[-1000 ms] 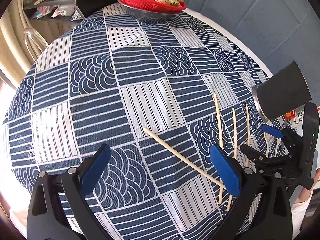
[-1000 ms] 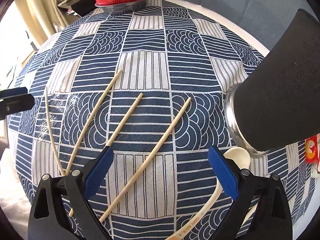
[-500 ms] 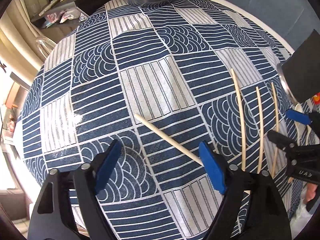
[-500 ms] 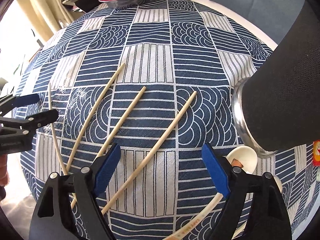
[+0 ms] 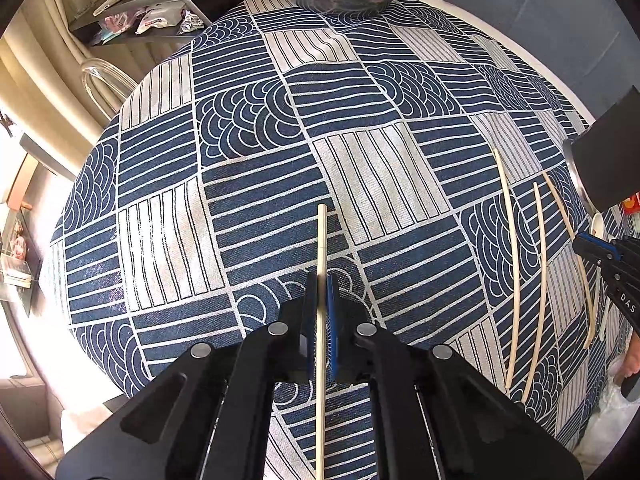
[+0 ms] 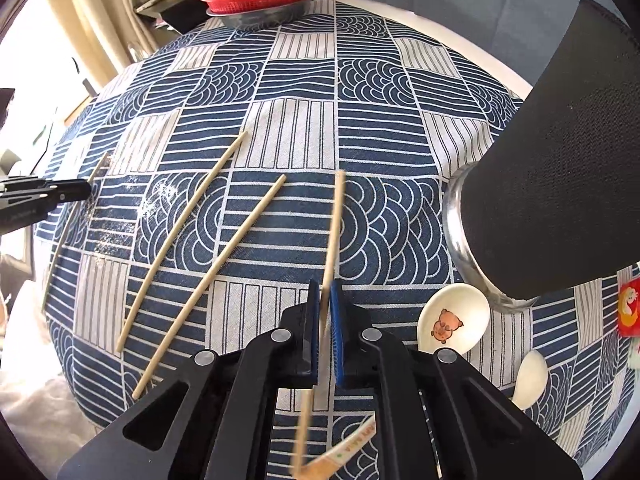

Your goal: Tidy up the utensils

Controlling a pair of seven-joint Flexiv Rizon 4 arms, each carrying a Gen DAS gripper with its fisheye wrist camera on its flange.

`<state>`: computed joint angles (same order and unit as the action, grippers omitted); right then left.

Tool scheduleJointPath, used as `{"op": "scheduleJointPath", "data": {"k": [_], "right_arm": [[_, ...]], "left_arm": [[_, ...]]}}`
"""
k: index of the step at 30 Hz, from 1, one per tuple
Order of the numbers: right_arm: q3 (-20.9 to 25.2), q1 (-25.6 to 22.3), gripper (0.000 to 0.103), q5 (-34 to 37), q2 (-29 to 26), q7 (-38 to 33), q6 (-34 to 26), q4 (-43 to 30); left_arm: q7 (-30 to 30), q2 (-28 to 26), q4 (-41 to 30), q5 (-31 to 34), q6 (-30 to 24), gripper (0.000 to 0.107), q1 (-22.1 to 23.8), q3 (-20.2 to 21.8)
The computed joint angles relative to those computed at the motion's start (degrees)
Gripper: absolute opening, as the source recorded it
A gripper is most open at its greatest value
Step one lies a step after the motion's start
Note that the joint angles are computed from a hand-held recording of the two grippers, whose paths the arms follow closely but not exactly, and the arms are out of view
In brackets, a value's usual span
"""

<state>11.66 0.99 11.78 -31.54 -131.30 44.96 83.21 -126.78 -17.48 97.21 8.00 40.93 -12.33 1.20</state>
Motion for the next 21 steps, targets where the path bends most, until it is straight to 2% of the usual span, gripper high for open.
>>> {"op": "scheduleJointPath", "data": {"k": [4,13,21], "right_arm": [[0.6,-0.6,0.005,1.6,0.2,-0.2,-0.1,-0.9],[1.0,-0.9,0.005,3.7,0.4,-0.4,-1.0,-2.4],[3.6,-2.7,0.005,10.6,1.7,-4.3,0.7,-2.5]], "left_arm": [[0.1,0.2,-0.5,1.7,-1.1,0.005,0.1,0.6],[0.7,1.9,-0.7,4.5,0.0,0.005,1.2,1.3],[-0.1,2.9,-1.1,6.3,1.3,0.005,2.0,1.6]]}}
